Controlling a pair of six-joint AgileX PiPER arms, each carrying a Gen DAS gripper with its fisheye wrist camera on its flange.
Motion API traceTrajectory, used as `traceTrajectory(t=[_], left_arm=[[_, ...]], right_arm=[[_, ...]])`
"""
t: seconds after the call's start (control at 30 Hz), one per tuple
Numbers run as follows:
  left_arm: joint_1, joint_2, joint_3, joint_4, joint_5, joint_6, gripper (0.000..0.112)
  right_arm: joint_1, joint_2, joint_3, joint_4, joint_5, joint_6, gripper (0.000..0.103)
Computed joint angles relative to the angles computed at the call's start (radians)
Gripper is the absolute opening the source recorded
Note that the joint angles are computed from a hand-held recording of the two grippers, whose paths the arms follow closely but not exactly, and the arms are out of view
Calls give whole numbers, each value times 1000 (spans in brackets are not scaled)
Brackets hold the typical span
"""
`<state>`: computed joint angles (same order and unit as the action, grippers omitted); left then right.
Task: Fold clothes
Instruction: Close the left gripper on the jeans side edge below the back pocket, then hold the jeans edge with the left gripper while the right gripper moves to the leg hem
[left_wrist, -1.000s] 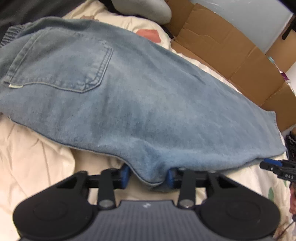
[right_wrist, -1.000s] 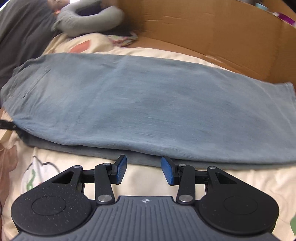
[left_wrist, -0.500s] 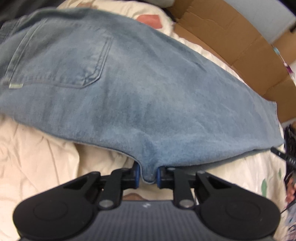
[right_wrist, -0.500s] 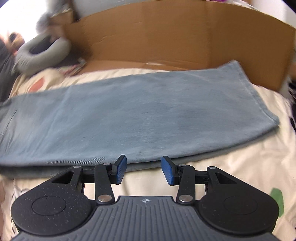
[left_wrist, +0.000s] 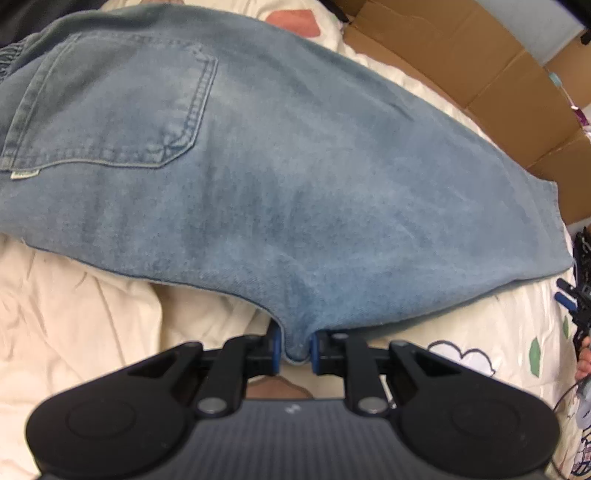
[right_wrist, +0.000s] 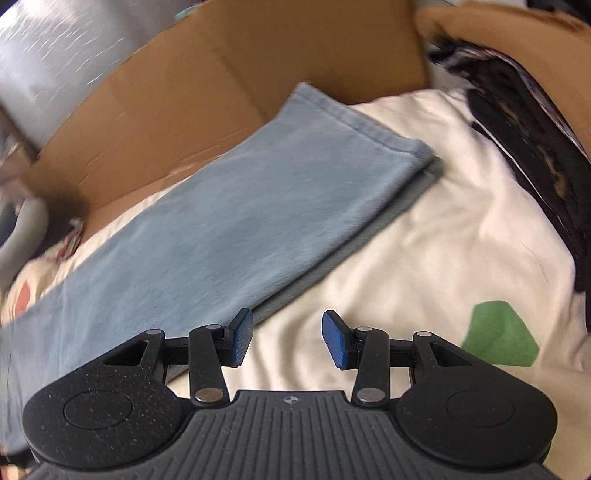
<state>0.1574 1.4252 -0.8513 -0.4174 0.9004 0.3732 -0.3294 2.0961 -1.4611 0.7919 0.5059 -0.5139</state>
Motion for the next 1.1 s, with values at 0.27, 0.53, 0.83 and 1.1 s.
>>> traceTrajectory(t=[0.27, 0.53, 0.83, 1.1], left_arm=[[-35, 30, 27, 29, -42, -32, 16], [-59, 44, 14, 56, -40, -54, 16], [-69, 83, -11, 66, -23, -71, 16], [-85, 112, -43, 83, 2, -64, 16]], right_arm=[[-65, 64, -109, -11, -5, 64, 49], [-98, 164, -231, 38, 5, 127, 49], [-107, 235, -297, 105, -22, 193, 47], [-131, 258, -302, 281, -66, 74, 39]])
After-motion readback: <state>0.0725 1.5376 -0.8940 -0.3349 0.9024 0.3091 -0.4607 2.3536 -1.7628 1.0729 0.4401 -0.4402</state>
